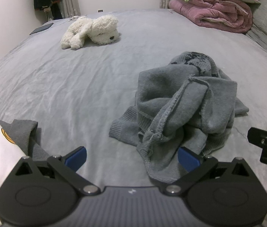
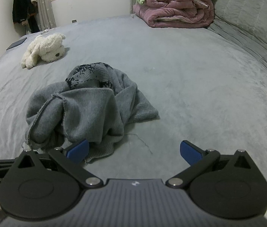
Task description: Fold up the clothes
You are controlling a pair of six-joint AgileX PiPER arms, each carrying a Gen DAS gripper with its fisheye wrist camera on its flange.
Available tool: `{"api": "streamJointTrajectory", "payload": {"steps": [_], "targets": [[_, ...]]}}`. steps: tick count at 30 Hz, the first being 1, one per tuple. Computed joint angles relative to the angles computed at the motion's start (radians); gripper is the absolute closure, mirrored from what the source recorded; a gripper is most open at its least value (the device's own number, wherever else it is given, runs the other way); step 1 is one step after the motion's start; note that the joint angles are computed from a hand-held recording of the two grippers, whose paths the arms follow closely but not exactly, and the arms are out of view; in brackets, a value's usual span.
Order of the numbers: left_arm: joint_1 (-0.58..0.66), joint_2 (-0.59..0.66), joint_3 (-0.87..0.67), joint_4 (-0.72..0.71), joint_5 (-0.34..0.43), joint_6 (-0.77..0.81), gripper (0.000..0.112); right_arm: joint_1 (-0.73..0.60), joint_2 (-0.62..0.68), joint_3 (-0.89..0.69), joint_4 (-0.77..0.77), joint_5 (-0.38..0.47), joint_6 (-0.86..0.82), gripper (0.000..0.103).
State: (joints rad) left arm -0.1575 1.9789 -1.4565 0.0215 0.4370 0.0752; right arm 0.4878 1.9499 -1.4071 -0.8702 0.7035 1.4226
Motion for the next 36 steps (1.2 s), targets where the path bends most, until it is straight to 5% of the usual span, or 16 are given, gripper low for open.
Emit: {"api": "streamJointTrajectory", "payload": {"steps": [36], "targets": [[-0.001, 0.018, -0.035, 0.038, 0.029, -0.038, 0.010, -0.009, 0.028, -0.032, 0.043, -0.002, -0.050, 0.000]]}}
